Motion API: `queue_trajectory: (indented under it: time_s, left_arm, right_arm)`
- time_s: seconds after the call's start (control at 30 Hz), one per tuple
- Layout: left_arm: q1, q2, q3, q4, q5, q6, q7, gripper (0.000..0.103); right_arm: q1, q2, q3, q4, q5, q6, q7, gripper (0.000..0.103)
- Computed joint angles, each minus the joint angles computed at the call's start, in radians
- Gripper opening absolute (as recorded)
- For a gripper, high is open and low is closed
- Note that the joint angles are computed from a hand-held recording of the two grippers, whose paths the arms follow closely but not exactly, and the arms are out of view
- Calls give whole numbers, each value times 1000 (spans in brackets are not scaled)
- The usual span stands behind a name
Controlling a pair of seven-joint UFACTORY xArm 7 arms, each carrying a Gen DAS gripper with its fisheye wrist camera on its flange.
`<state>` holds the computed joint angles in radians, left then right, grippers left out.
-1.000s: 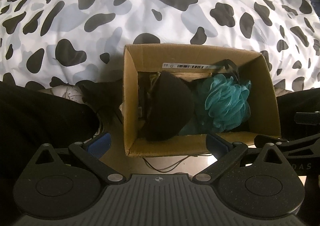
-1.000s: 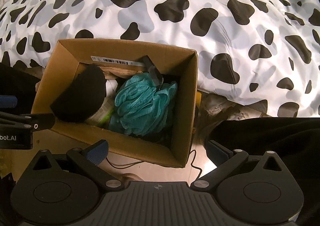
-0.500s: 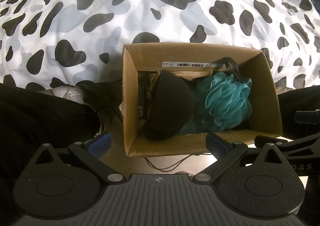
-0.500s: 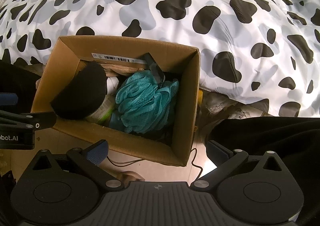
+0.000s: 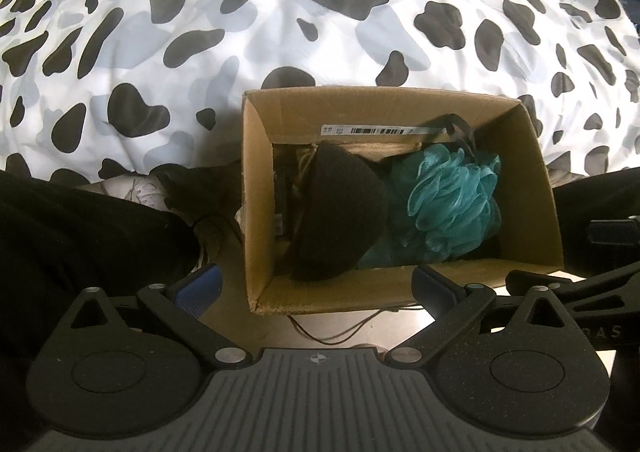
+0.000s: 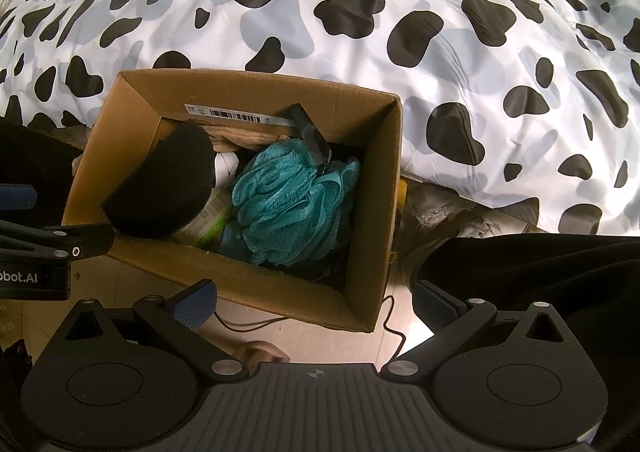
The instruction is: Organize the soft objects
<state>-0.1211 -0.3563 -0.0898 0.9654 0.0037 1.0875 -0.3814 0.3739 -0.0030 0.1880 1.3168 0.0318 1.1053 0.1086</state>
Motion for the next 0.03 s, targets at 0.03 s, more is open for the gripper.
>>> queue_trajectory:
  time_s: [0.03]
  left_arm:
    - [0, -1, 0, -1, 1, -3, 1, 103]
  right_arm:
    - [0, 0, 0, 0, -1, 0, 1, 103]
